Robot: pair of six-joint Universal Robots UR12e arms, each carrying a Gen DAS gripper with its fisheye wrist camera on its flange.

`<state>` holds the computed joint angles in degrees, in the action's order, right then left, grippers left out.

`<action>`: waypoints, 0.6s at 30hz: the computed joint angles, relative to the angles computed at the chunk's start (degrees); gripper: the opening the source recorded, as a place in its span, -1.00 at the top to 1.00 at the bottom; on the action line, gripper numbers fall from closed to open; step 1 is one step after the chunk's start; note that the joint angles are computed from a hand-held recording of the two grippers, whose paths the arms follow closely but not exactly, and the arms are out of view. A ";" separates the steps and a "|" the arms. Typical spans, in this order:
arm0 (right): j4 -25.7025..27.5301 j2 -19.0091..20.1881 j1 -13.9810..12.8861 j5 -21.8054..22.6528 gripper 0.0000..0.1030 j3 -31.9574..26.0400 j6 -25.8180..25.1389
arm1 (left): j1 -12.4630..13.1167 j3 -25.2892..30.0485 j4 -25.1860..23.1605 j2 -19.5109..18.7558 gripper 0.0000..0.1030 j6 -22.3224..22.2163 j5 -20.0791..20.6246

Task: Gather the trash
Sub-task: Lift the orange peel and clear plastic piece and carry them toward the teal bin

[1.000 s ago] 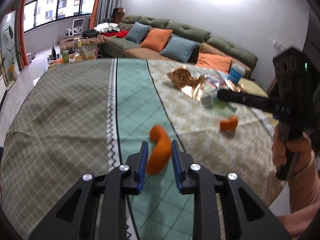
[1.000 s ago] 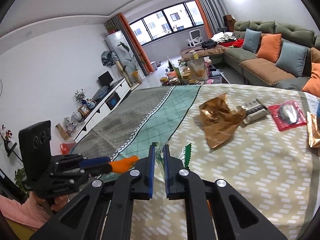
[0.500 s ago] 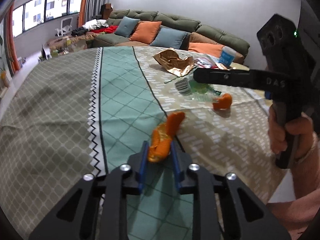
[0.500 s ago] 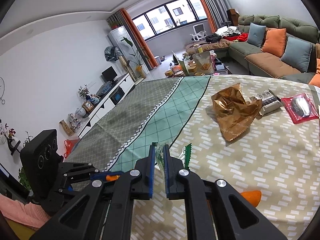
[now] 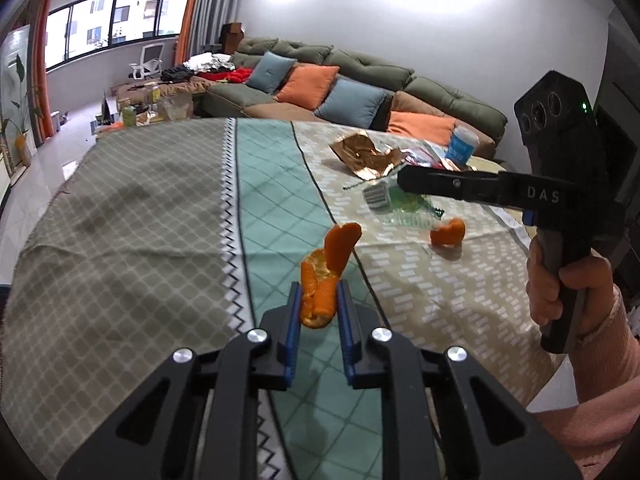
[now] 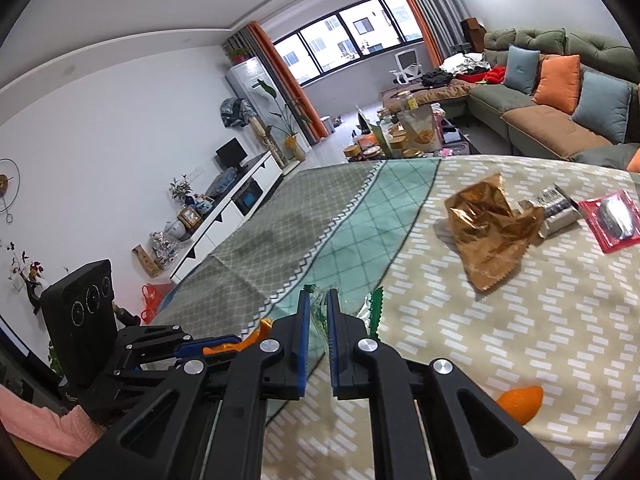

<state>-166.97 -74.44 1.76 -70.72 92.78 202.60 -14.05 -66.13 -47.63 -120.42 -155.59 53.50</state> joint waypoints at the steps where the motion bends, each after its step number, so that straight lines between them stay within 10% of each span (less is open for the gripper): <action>1: -0.12 0.13 0.07 0.26 0.83 -0.18 0.01 | 0.15 -0.05 0.43 0.10 0.65 -0.34 0.15; 18: 1.13 3.47 2.00 4.70 0.83 -5.19 -2.20 | 2.87 -1.69 7.09 1.49 0.65 -7.14 2.69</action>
<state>-165.84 -70.97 3.76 -66.02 87.60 200.40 -11.18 -67.81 -40.53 -118.93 -162.73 56.19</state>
